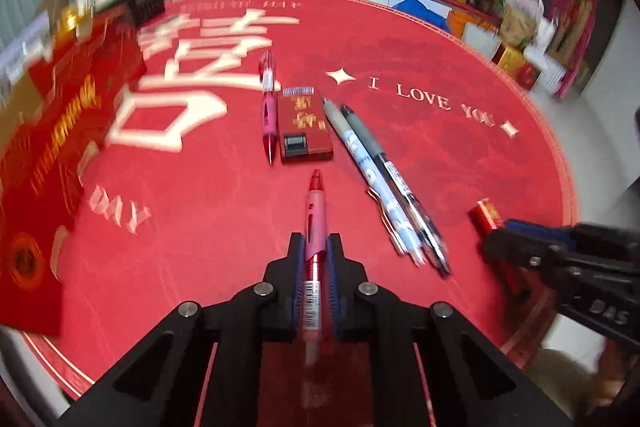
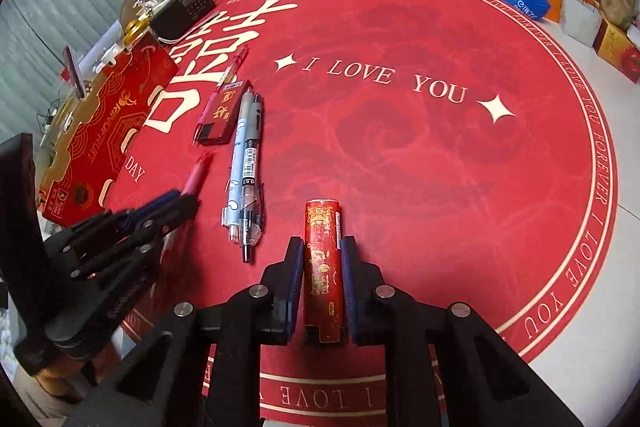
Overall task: Organize rigid objects
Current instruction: 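Carry the red pen and red tube together over the cardboard box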
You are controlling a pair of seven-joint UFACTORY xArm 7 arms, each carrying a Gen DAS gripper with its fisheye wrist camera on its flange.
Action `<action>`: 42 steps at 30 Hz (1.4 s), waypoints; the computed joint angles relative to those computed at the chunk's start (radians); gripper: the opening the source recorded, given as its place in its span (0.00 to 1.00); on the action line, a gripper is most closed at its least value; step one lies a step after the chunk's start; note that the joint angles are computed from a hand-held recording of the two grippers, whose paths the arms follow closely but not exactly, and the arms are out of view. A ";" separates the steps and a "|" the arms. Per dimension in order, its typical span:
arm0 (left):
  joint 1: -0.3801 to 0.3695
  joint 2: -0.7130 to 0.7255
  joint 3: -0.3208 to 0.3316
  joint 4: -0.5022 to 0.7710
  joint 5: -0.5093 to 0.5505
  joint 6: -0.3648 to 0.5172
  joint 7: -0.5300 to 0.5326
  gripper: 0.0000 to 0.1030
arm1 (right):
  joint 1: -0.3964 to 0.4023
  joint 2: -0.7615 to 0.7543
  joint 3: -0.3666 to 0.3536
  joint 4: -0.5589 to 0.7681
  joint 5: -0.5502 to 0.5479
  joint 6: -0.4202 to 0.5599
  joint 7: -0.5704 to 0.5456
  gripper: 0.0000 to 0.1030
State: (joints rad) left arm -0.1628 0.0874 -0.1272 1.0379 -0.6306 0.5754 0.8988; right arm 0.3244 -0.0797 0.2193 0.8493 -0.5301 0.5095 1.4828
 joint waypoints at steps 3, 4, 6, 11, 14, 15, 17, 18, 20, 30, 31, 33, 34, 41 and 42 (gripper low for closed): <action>0.030 -0.007 0.020 0.017 -0.042 0.083 -0.013 0.11 | -0.004 -0.017 0.007 -0.007 -0.036 -0.022 0.038 0.19; 0.036 -0.014 0.025 0.016 -0.047 0.090 -0.016 0.11 | -0.005 -0.019 0.010 -0.005 -0.045 -0.028 0.044 0.19; 0.044 -0.025 0.034 0.015 -0.054 0.095 -0.023 0.11 | -0.009 -0.015 0.011 0.004 -0.055 -0.038 0.045 0.19; 0.052 -0.048 0.048 0.014 -0.053 0.075 -0.031 0.11 | -0.010 -0.007 0.011 0.023 -0.075 -0.058 0.040 0.19; 0.045 -0.043 0.048 0.007 -0.021 0.043 -0.050 0.11 | -0.004 0.006 0.010 0.046 -0.067 -0.032 0.007 0.19; 0.043 -0.036 0.047 0.006 -0.002 0.039 -0.068 0.11 | 0.001 0.017 0.009 0.058 -0.050 -0.012 -0.016 0.19; 0.022 -0.007 0.067 0.008 0.074 0.039 -0.134 0.11 | 0.014 0.037 0.003 0.076 -0.007 0.028 -0.068 0.19; 0.044 -0.017 0.045 -0.008 0.066 0.019 -0.121 0.13 | 0.019 0.043 0.001 0.077 0.001 0.036 -0.072 0.19; 0.039 -0.031 0.040 -0.037 0.098 -0.019 -0.130 0.13 | 0.026 0.041 -0.006 0.064 0.020 0.030 -0.084 0.19; 0.009 -0.066 0.042 -0.062 0.087 0.008 -0.072 0.11 | 0.033 0.022 -0.003 0.066 -0.021 0.033 -0.054 0.19; 0.011 -0.072 0.042 -0.062 0.078 0.005 -0.074 0.11 | 0.033 0.018 0.000 0.072 -0.034 0.042 -0.051 0.19; 0.013 -0.090 0.046 -0.063 0.057 -0.005 -0.069 0.11 | 0.033 0.016 0.005 0.085 -0.059 0.056 -0.043 0.19; 0.014 -0.100 0.050 -0.058 0.038 -0.007 -0.063 0.11 | 0.033 0.018 0.006 0.096 -0.069 0.061 -0.043 0.19; 0.018 -0.131 0.076 -0.001 -0.031 -0.041 -0.063 0.11 | 0.044 0.061 -0.001 0.196 -0.125 0.083 -0.072 0.19; 0.018 -0.134 0.078 0.006 -0.039 -0.054 -0.059 0.11 | 0.047 0.069 -0.003 0.214 -0.135 0.087 -0.077 0.19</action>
